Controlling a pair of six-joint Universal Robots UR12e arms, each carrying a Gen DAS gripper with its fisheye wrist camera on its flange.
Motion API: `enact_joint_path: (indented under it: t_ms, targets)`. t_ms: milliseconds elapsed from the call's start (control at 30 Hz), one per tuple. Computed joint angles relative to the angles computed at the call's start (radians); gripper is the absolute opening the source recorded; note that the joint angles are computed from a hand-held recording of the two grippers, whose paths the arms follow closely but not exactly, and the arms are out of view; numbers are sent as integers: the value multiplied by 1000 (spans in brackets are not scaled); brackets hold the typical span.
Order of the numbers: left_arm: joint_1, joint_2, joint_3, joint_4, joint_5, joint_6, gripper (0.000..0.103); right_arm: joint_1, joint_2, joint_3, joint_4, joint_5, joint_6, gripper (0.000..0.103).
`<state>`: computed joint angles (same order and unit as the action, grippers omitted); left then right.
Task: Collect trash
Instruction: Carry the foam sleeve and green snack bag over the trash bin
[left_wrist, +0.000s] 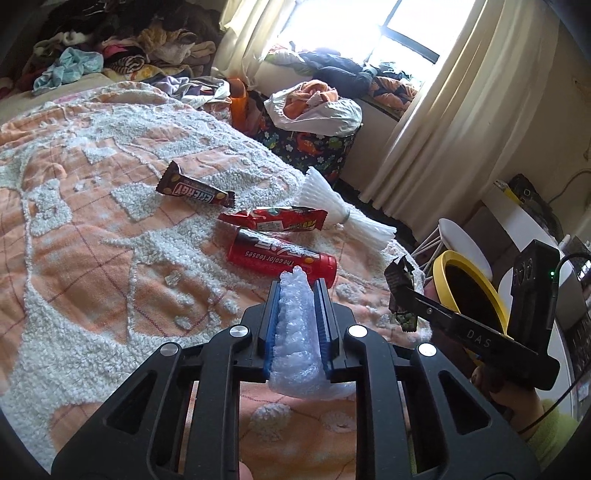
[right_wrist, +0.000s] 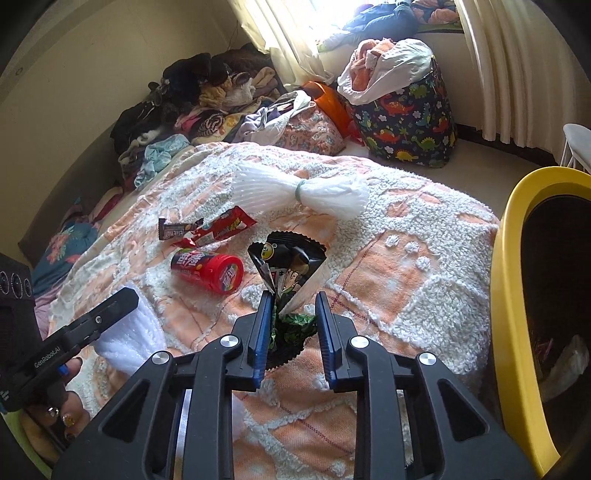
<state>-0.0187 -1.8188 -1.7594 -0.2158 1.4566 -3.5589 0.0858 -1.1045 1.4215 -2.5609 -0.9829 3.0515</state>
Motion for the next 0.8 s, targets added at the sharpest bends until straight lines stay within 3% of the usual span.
enact_joint_path:
  t_ms: [800]
  targets:
    - [-61,-58,116,21,-15,71,11,-92,-41,51,-184,37,170,23]
